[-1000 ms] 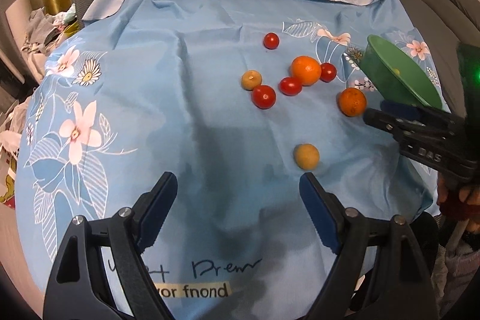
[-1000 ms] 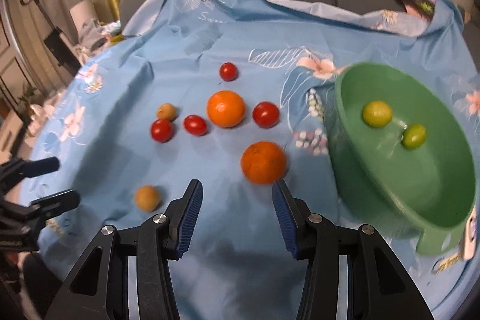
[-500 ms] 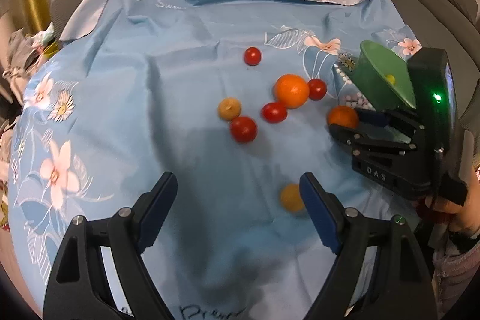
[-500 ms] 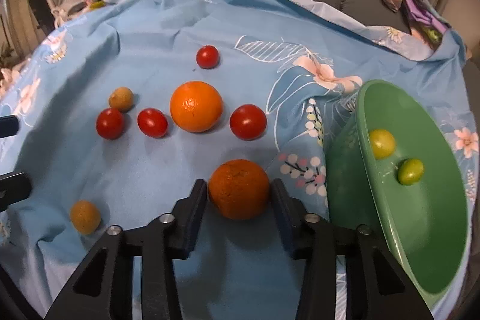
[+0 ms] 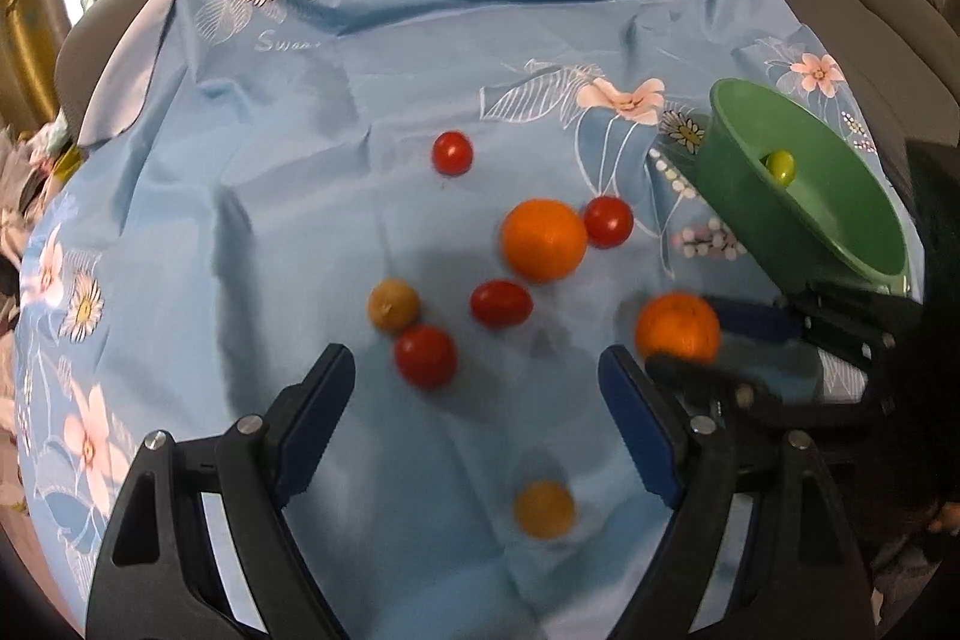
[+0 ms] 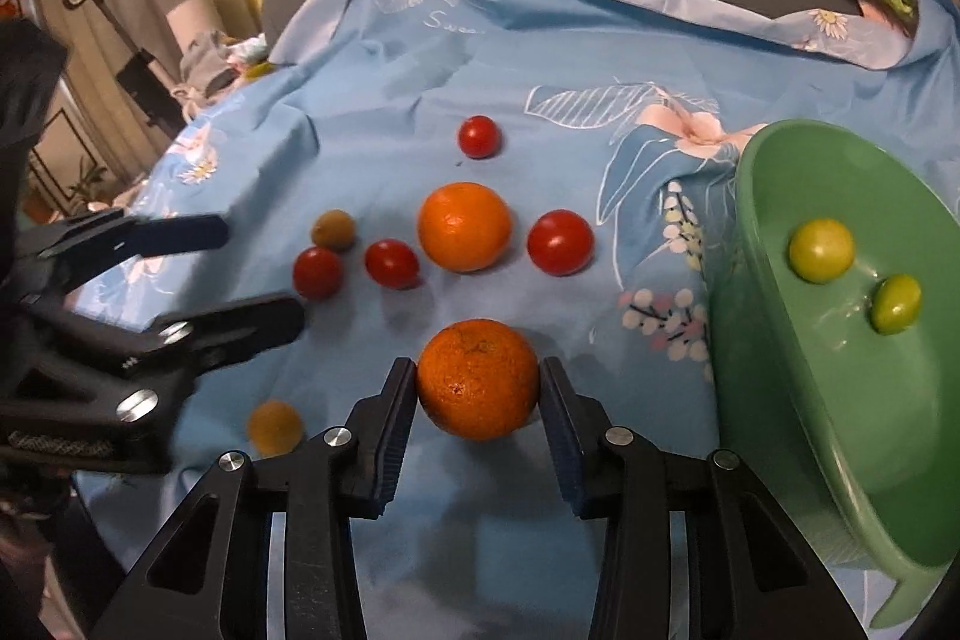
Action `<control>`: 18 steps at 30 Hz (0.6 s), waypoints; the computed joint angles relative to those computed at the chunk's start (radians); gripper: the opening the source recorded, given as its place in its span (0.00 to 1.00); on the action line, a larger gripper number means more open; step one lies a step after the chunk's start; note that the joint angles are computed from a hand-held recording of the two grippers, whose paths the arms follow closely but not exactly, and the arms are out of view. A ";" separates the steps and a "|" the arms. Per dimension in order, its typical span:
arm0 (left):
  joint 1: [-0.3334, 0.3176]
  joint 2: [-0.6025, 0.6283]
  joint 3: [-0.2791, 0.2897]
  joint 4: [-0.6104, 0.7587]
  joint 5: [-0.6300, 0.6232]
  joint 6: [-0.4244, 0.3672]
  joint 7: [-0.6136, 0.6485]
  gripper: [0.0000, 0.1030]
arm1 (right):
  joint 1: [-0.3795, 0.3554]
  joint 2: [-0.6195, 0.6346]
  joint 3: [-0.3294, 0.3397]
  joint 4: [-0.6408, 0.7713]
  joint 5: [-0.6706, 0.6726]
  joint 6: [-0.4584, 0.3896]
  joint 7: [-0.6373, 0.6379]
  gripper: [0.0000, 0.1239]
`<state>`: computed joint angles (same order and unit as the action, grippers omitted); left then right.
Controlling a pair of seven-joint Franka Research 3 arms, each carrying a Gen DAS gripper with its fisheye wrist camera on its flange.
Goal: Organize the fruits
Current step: 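Grasp the large orange with the right tool while the left tool grasps the other orange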
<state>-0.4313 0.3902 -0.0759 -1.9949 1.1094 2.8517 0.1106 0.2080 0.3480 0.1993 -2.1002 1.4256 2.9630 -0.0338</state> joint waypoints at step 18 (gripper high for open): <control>-0.017 0.245 -0.001 0.302 -0.299 -0.049 0.396 0.66 | -0.006 -0.009 -0.038 -0.019 0.078 -0.078 -0.050 0.35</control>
